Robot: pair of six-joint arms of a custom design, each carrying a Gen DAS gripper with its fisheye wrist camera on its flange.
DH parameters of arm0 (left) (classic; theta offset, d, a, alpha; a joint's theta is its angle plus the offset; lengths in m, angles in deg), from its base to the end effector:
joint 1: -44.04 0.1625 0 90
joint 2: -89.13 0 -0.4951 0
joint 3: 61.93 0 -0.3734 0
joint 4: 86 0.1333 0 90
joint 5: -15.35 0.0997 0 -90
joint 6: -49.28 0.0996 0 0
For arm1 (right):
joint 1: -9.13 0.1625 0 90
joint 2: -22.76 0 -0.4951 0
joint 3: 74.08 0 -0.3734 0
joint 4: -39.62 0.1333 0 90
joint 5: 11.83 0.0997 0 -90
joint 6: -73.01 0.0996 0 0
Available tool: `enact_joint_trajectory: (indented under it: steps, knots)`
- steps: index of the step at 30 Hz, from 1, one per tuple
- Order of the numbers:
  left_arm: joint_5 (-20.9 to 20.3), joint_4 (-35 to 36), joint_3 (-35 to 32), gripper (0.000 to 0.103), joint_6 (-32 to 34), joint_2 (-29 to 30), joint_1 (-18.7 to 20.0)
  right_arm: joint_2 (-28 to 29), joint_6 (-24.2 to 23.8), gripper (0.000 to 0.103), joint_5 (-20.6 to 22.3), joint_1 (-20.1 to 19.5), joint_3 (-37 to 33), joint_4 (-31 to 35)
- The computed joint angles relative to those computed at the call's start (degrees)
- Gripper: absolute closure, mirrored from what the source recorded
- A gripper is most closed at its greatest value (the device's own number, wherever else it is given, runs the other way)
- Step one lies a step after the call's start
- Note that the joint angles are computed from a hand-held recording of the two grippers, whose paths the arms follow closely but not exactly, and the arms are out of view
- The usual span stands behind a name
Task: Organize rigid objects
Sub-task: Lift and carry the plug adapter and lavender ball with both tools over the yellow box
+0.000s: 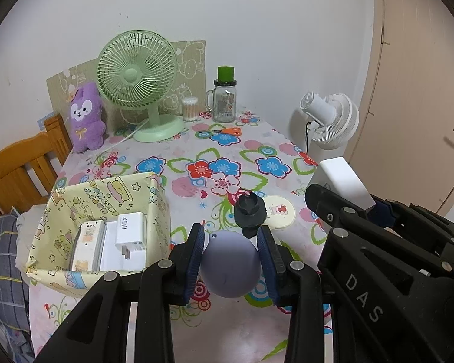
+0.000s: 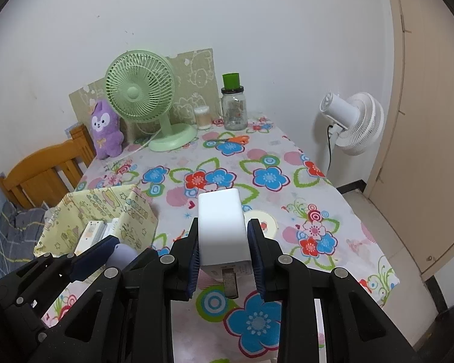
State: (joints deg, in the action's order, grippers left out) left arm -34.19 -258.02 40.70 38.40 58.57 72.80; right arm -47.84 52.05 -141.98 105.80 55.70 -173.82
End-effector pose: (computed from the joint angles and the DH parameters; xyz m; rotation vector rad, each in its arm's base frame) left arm -0.4768 -0.4875 0.0015 1.0192 2.3618 -0.7386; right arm 0.1229 -0.4564 0.3656 0.0328 -2.1130 1.1899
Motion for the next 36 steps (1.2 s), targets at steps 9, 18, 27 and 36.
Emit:
enact_joint_trajectory:
  steps: [9, 18, 27, 36]
  knots:
    - [0.5, -0.7, 0.2, 0.066, 1.5, -1.1, 0.1, 0.6, -0.2, 0.071, -1.0, 1.7, -1.1, 0.0]
    - [1.0, -0.7, -0.2, 0.066, 2.8, -2.0, 0.6, 1.7, -0.3, 0.071, -2.1, 3.3, -3.1, 0.9]
    - [1.0, -0.4, -0.9, 0.066, 3.9, -2.8, 1.7, 3.5, -0.1, 0.071, -2.7, 4.4, -5.3, 1.8]
    - [1.1, 0.2, -1.3, 0.066, 4.7, -3.7, 3.3, 6.0, 0.0, 0.071, -3.0, 5.0, -7.8, 3.0]
